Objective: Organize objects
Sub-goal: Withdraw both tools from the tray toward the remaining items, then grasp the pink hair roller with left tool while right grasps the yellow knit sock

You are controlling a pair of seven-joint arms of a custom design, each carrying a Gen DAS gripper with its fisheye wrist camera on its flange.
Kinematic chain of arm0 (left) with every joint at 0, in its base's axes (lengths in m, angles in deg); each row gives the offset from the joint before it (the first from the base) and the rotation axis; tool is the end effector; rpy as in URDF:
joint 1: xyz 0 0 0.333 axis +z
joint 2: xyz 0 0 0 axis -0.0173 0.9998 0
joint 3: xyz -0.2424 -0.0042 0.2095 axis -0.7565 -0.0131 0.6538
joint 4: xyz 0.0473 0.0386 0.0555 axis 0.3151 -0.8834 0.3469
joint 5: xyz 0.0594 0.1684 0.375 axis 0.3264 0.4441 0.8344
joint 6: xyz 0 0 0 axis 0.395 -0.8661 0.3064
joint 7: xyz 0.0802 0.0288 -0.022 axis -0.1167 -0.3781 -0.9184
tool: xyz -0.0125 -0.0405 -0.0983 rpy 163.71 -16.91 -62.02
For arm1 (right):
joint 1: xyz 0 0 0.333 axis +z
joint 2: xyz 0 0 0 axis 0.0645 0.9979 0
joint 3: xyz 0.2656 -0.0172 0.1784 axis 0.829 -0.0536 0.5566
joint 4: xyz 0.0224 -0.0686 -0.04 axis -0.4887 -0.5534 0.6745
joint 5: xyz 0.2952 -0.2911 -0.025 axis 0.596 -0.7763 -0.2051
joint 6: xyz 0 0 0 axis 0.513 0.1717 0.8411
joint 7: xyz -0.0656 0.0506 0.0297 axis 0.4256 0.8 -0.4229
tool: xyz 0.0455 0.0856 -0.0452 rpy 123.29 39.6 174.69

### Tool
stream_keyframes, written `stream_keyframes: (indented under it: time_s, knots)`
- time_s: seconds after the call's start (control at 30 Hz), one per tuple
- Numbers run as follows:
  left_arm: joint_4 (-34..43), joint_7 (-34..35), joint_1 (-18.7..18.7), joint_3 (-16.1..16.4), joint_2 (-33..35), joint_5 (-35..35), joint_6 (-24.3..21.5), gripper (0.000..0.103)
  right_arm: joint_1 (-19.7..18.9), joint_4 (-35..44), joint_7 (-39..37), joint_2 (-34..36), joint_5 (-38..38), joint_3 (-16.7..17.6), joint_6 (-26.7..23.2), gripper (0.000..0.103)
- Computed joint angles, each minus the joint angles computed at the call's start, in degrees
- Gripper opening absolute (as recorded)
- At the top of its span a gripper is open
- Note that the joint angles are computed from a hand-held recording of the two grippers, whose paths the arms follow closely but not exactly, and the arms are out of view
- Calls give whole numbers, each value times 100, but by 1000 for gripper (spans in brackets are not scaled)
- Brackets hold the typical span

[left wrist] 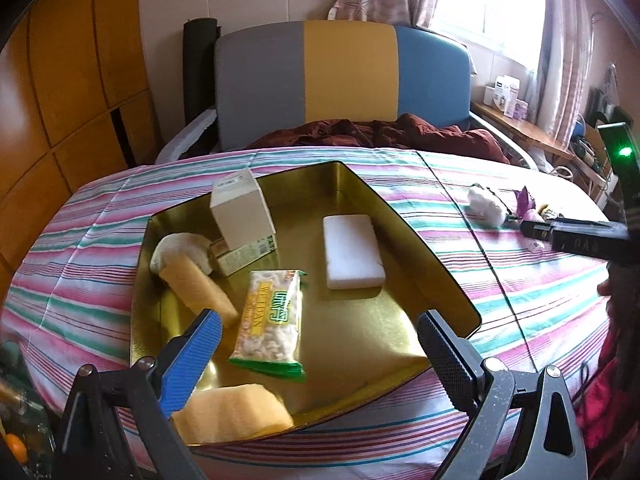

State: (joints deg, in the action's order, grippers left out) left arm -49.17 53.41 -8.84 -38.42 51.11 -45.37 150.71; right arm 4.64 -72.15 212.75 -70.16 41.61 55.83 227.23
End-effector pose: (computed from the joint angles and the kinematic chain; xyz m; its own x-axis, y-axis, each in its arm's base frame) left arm 0.5845 -0.1623 0.4548 -0.5562 -0.8310 -0.0004 -0.5898 0.3951 -0.7043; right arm 0.5138 0.0408 0.4567 -0.4257 -0.9045 -0.0265 -0.7100 0.3521 -0.6099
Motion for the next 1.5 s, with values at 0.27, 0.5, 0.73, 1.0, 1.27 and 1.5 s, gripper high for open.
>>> stream_keyframes:
  time_s: [0.27,0.5,0.73,1.0,1.27,1.5]
  knots:
    - [140,294,-53,-70,26,-219,-164,99,-706,-248,9,-369,221,-436,186,77]
    - [344,706,-260,-227,109,-286,-322,99,-1145,-639,-29,-249,950,-975,1129,79]
    - [735,644,-561,-429,422,143,-465,99,-561,-589,-1538,81,3030,-1536,1076,79]
    - [1455,567,-882,-723,1089,786,-635,99,-666,-430,-2471,266,3838,-1339,743,46]
    - [2241,1010,-1106,-1066,1837,1193,-940,99,-701,-550,-2739,133,4274,-1342,787,37]
    - [3135,792,-1557,-987,2651,1856,-1219,98,-356,-567,-3594,72,5873,-1793,699,51]
